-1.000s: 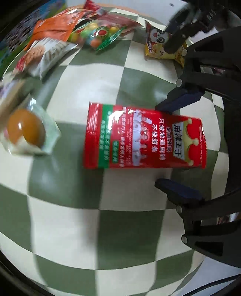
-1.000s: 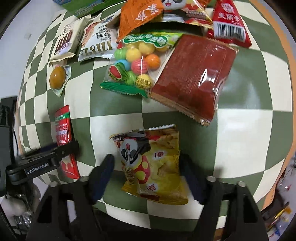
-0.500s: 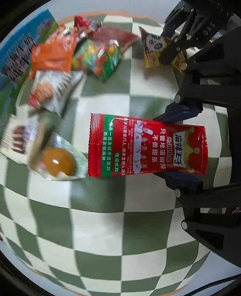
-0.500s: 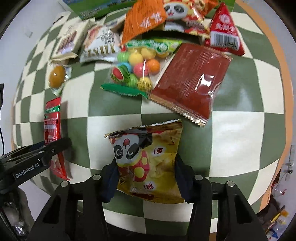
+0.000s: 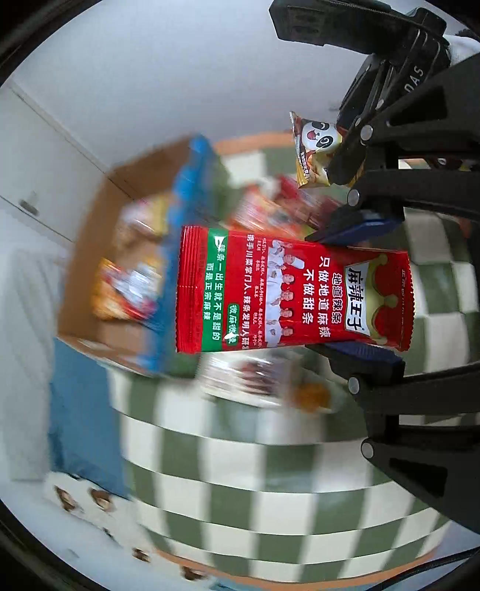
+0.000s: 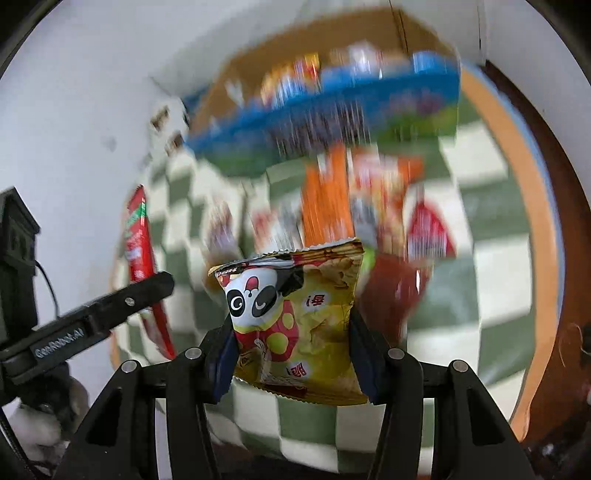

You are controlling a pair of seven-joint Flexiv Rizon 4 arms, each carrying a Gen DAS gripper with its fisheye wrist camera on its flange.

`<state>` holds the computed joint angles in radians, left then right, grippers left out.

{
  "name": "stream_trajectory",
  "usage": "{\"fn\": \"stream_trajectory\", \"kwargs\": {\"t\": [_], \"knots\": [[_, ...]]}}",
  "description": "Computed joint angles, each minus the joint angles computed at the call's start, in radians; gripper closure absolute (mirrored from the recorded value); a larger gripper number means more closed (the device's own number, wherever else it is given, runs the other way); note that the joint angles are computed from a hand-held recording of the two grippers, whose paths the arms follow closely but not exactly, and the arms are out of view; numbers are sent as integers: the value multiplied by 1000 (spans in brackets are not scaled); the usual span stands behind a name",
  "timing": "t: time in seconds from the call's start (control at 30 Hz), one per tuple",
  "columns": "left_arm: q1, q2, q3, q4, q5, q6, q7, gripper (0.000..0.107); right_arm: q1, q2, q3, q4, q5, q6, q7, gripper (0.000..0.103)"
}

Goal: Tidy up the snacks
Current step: 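Carry both packets into the cardboard box and open both tools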

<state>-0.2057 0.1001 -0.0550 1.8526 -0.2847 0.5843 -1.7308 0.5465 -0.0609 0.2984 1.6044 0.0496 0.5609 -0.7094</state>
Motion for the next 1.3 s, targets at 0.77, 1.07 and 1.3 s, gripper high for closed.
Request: {"fn": "stream_trajectory", "kwargs": {"t": [0.77,1.07,1.3], "knots": [[81,-769,-20,-933,15,-491,-46,62,-31,-625,-142,-860,-67,-327,-200,47],[64,-779,-4,-915,56,-520,-26,28,-51,-758,-132,-1039,11,-575,-234,8],[52,-759,-2,-896,67,-478,-21,18,-41,-761,-169,-1045,-16,-611,-262,8]]}}
